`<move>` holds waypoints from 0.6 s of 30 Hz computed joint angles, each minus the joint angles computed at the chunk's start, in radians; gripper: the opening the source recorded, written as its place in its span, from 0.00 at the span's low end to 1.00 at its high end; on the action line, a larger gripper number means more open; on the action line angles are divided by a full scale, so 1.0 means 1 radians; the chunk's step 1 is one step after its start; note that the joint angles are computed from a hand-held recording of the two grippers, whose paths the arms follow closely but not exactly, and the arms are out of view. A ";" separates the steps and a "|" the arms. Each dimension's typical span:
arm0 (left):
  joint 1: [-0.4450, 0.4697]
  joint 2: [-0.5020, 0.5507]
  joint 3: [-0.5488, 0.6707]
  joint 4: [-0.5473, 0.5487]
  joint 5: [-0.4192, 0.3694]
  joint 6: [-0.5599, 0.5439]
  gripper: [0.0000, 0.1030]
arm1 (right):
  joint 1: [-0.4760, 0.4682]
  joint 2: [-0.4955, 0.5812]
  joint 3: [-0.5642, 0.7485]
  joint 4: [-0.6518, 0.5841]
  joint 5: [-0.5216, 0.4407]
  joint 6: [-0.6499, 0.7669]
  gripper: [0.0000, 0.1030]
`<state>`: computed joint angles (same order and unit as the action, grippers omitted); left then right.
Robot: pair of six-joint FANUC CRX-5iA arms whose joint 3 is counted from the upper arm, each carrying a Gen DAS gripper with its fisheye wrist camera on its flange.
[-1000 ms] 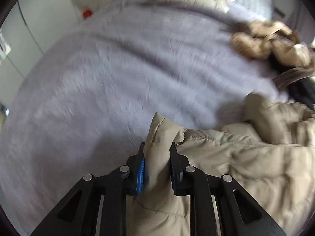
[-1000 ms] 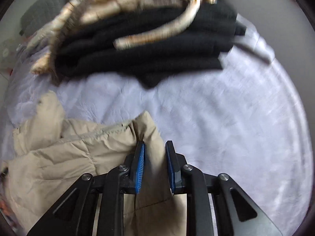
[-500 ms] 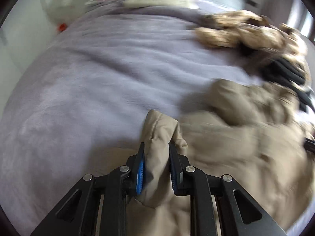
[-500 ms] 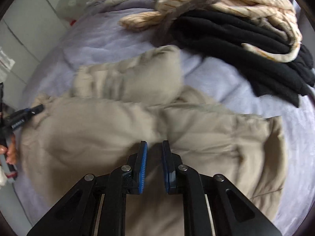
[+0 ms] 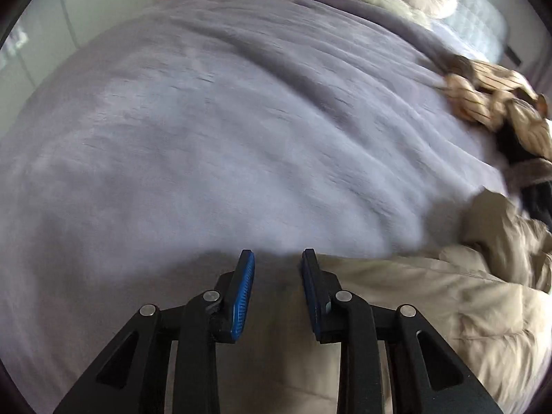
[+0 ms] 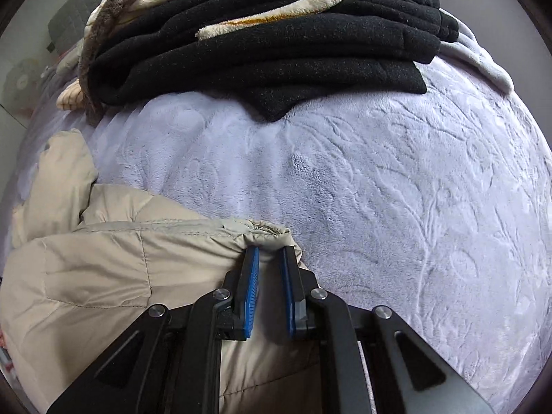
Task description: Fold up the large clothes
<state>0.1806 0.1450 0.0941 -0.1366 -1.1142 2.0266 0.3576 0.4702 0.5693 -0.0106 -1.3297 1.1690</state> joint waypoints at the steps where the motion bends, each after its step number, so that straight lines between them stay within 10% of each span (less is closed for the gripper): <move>1: -0.005 0.003 0.023 -0.046 -0.042 0.033 0.29 | -0.006 0.007 0.022 -0.003 -0.016 -0.008 0.12; 18: 0.011 -0.285 -0.154 0.172 -0.186 -0.123 0.30 | 0.113 -0.320 -0.157 -0.034 -0.087 -0.142 0.54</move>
<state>0.1918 -0.1397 -0.0604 0.0355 -1.3004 1.9031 0.4701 0.1503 0.4126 -0.0443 -1.4164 1.0269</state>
